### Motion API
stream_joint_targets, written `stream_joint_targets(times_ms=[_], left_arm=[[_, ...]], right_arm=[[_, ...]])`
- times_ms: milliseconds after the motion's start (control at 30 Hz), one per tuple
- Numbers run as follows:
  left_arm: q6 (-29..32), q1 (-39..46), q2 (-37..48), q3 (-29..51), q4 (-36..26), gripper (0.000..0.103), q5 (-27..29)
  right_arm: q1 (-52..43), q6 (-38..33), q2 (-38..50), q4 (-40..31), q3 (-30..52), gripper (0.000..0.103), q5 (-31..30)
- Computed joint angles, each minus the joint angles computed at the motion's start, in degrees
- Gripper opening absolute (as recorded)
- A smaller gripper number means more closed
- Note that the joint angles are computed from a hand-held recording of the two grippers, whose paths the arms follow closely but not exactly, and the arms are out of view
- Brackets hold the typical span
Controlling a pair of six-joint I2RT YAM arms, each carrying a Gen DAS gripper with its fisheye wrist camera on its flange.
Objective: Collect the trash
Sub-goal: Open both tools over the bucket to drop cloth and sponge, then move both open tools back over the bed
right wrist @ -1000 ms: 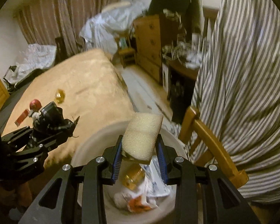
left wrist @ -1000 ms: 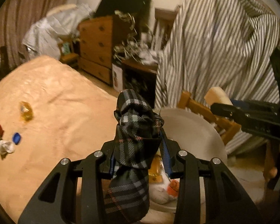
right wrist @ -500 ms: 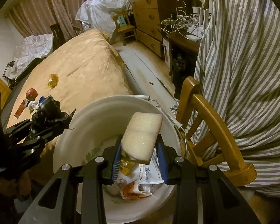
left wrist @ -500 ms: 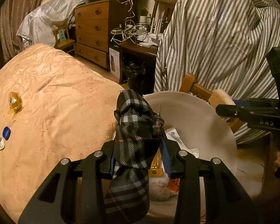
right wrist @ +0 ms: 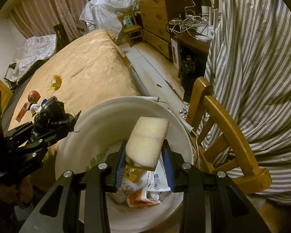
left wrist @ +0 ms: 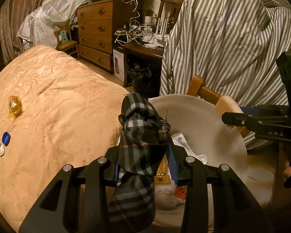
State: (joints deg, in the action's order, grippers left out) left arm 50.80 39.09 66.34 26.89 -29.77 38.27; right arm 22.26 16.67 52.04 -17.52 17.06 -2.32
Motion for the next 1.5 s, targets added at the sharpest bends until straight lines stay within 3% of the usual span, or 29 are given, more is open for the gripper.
stream_joint_targets(times_ms=[33,100,200,533,633,733,867,1033,1200,1433,1500], left_arm=[[0.3,0.0,0.0,-0.1,-0.2,0.039,0.0],[0.5,0.1,-0.4,-0.4,-0.1,0.051,0.1],[0.6,0.5,-0.3,-0.2,-0.1,0.059,0.3],[4.6,4.7,1.1,1.1,-2.3,0.060,2.0],[10.0,10.5,4.7,3.6,-4.2,0.060,4.0],[16.0,18.1,12.3,8.6,-5.4,0.060,5.3],[18.7,26.2,24.1,18.1,-5.8,0.060,5.9],[12.6,33.3,41.4,37.3,-5.3,0.065,5.0],[4.6,32.8,55.3,57.8,-6.9,0.065,3.3],[-2.7,26.6,71.4,82.1,-8.1,0.067,-3.6],[-3.3,26.5,77.5,91.4,-12.2,0.067,-4.0]], right_arm=[[0.1,0.2,-0.1,0.0,0.0,0.037,-0.1],[-0.5,-0.3,-0.1,0.1,-0.1,0.042,-0.5],[-0.6,-0.3,-0.9,0.2,-0.3,0.053,-1.1],[2.0,2.0,-4.4,-0.4,-1.1,0.054,0.4],[8.8,5.8,-10.1,-1.9,-1.1,0.054,4.8],[23.5,12.2,-10.9,0.2,0.7,0.054,15.3],[37.8,15.9,1.5,11.5,5.4,0.054,23.5],[45.1,14.4,27.6,27.6,18.3,0.056,21.6],[47.5,15.6,45.9,31.1,31.7,0.057,17.5],[47.4,18.2,59.6,31.8,41.3,0.057,13.5],[46.9,18.7,62.9,31.6,43.4,0.058,12.4]])
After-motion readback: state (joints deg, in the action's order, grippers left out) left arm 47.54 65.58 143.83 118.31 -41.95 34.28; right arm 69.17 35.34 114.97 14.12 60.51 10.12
